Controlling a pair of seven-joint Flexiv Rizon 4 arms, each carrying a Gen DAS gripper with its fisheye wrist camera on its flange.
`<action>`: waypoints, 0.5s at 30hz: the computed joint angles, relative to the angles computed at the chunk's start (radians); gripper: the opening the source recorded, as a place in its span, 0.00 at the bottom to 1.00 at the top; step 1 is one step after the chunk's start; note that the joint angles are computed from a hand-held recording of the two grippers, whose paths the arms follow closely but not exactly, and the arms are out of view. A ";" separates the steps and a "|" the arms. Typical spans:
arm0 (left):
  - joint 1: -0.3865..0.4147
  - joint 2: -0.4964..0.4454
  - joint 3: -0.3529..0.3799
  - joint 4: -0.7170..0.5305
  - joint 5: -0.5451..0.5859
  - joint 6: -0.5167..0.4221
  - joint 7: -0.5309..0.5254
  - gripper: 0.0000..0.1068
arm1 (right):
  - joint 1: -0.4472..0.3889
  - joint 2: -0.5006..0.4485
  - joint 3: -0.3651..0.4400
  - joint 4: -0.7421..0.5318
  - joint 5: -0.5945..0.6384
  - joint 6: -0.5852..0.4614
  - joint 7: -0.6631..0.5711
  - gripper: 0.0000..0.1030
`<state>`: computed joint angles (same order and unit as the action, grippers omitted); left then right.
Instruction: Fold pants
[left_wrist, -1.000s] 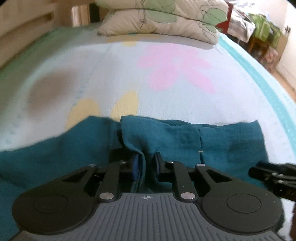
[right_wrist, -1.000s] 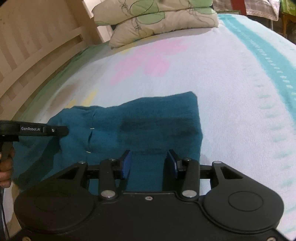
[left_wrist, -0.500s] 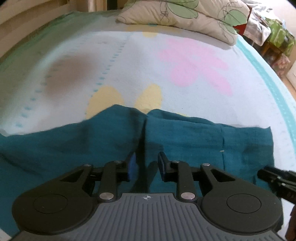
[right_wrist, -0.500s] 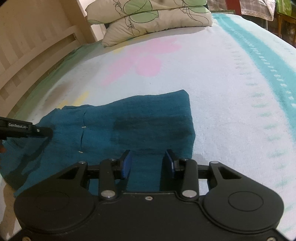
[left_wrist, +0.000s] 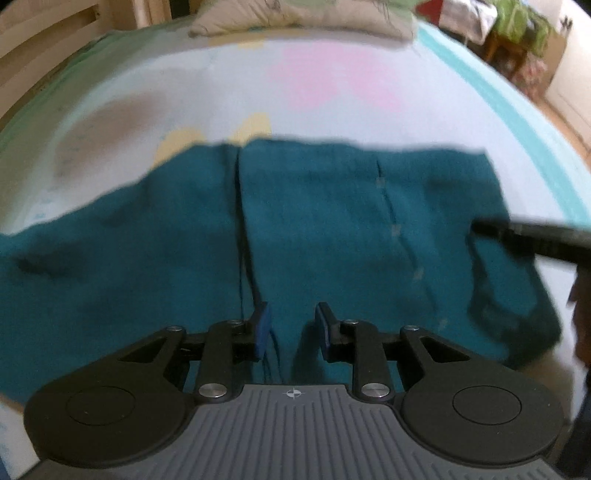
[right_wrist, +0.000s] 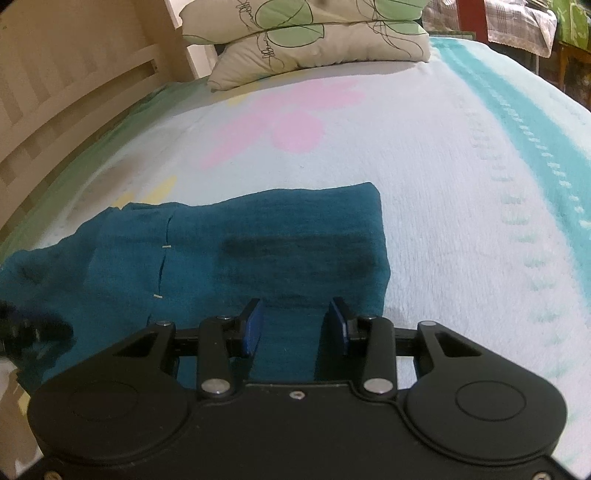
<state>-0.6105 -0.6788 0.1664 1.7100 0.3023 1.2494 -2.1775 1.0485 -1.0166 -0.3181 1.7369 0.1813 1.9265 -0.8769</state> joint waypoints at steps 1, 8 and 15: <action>-0.011 -0.003 0.010 0.002 0.011 -0.010 -0.002 0.25 | 0.006 -0.001 -0.007 0.001 0.001 -0.001 -0.002 0.47; -0.008 -0.015 0.017 0.023 0.031 0.031 -0.033 0.26 | 0.058 -0.009 -0.066 0.015 0.005 -0.017 -0.019 0.47; 0.071 -0.013 -0.047 0.096 -0.080 0.143 0.024 0.26 | 0.166 -0.016 -0.170 0.060 0.062 0.005 -0.015 0.51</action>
